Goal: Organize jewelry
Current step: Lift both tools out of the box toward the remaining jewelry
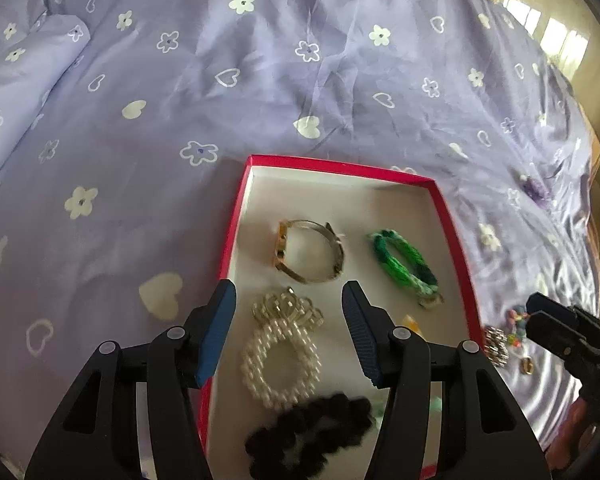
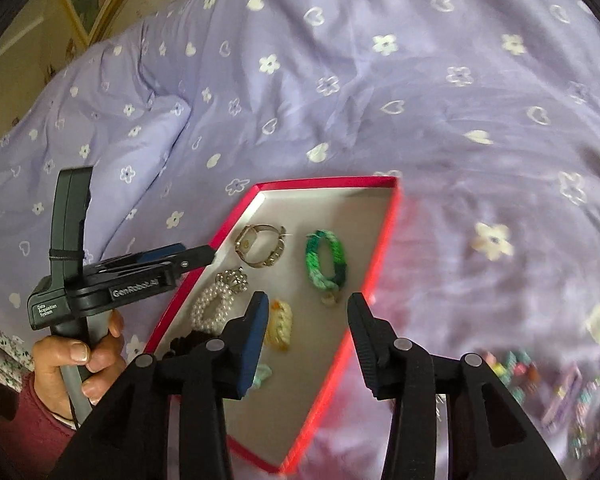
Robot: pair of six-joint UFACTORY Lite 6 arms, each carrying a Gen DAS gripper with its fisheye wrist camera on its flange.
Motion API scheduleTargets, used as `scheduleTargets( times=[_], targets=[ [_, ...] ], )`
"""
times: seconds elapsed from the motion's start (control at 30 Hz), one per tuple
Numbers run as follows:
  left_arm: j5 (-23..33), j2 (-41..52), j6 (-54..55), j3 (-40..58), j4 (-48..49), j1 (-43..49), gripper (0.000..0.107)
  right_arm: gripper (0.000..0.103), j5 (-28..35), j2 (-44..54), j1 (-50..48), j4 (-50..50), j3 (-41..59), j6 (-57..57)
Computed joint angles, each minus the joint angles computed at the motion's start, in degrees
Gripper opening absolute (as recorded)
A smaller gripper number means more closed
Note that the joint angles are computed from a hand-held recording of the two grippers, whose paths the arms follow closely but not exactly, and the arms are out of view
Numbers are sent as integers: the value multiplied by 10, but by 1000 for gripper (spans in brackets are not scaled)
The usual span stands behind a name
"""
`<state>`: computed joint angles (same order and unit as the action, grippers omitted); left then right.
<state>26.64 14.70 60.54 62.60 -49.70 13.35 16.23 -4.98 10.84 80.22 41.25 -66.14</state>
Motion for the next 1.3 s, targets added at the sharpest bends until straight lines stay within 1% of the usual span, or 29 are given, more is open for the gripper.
scheduleTargets(
  times=[0.17,0.33,0.5,0.67,0.83,0.97,1.13,1.3],
  targets=[
    [22,-72,18,-64,-24,0,58,44,23,-115,-60,-33,-98,29],
    [36,-141,25,-125,-35,-19,58,44,67,-222,-150,-114,-183,79],
    [33,-199,13,-182,-30,-57,58,44,139,-313,-271,-181,-245,93],
    [28,-236,-13,-219,-22,-100,58,44,230,-377,-419,-212,-282,56],
    [13,-266,-58,-244,-1,-167,58,44,307,-381,-565,-218,-291,-15],
    [-4,-274,-98,-250,19,-223,58,44,340,-355,-652,-214,-287,-73],
    [-30,-269,-165,-248,57,-304,58,44,347,-305,-716,-199,-273,-134],
    [-53,-241,-210,-228,77,-370,58,44,322,-246,-745,-177,-257,-187]
  ],
)
